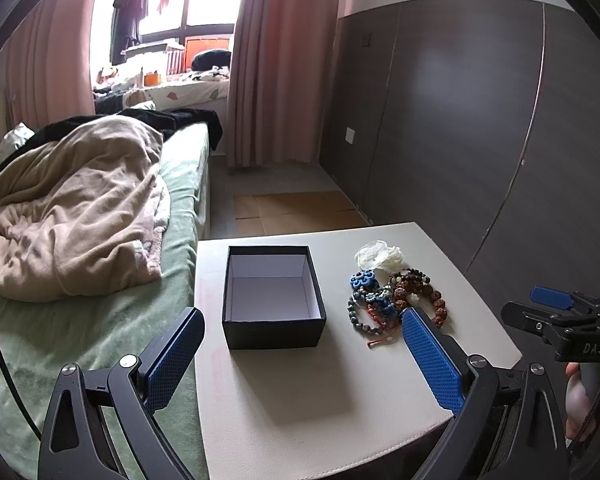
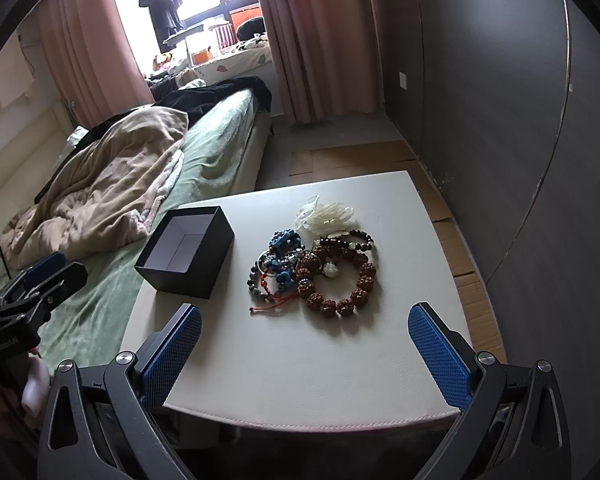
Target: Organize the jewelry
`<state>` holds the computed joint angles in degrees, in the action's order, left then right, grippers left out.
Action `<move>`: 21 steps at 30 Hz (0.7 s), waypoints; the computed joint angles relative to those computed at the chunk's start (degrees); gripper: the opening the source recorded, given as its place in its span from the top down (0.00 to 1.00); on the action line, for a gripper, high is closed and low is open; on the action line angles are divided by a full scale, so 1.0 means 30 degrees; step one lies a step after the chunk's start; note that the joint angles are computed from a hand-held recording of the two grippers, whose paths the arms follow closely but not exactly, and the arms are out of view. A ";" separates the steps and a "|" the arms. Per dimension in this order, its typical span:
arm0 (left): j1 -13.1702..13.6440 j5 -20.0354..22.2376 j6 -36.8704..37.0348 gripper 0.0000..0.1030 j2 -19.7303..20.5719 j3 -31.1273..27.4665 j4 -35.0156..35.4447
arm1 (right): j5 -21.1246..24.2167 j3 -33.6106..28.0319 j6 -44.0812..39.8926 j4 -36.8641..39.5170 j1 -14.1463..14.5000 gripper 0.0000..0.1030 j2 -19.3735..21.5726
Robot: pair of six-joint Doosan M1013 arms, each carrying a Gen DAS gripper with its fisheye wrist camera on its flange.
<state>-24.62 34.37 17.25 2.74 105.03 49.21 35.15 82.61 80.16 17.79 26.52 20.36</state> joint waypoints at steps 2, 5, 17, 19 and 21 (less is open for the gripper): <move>-0.0009 -0.0022 -0.0052 0.04 0.0022 0.0020 0.0039 | -0.0026 0.0023 0.0001 -0.0006 0.0007 0.00 -0.0016; -0.0022 -0.0045 0.0003 0.04 0.0042 0.0015 0.0006 | 0.0002 0.0007 0.0013 -0.0036 -0.0003 0.00 -0.0004; -0.0128 -0.0097 -0.0037 0.04 0.0037 0.0054 0.0048 | 0.0025 0.0058 0.0061 -0.0047 -0.0036 0.00 -0.0013; -0.0169 -0.0118 -0.0085 0.04 0.0046 0.0057 0.0088 | 0.0030 0.0046 0.0080 -0.0080 -0.0017 0.00 -0.0017; -0.0205 -0.0128 -0.0071 0.04 0.0063 0.0039 0.0076 | 0.0049 0.0024 0.0172 -0.0149 -0.0023 0.00 -0.0004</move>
<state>-25.24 33.99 17.04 2.93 105.14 49.44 35.30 82.68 80.68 17.34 26.45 20.35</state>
